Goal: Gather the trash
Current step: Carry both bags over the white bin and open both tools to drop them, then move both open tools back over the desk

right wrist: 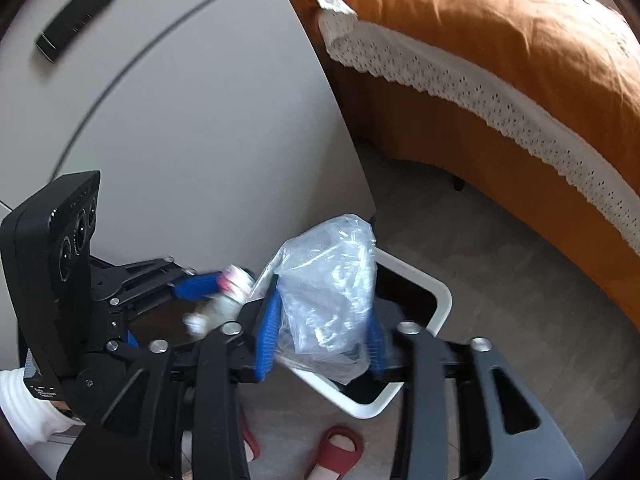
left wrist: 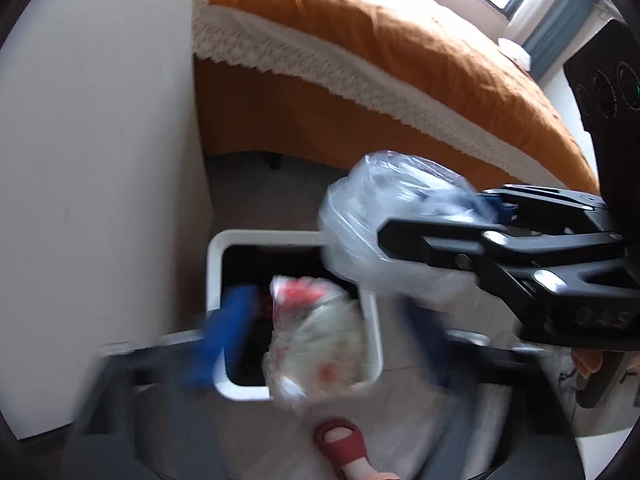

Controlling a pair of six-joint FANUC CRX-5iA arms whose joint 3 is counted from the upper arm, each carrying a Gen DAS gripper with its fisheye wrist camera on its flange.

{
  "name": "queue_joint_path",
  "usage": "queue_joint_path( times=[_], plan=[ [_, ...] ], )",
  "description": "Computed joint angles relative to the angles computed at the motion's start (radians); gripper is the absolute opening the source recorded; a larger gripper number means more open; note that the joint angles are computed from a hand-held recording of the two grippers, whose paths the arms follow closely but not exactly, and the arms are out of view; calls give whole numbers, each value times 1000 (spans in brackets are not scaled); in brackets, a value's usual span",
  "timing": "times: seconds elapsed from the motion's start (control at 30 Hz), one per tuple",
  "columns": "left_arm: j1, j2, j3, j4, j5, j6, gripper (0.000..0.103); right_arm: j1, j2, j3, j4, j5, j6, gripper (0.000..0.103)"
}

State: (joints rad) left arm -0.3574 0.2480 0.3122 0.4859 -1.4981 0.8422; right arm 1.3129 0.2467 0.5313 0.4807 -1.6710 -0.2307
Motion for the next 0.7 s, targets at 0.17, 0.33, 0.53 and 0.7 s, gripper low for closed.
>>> queue_joint_path(
  times=[0.17,0.33,0.53,0.7],
  plan=[
    [1,3,0,-14,-4,-4,98,7,0,-2,0,-18,-24,97],
    [4,2,19,-13,-17,-22,98,16,-1,13,28,-59,-37,98],
    [12,-2,44,-1,-34,-9,98,22,20,70,57,-108,-20,98],
    [18,-4,87,10,-64,-10,98,26,68,174,86,-172,28,98]
  ],
)
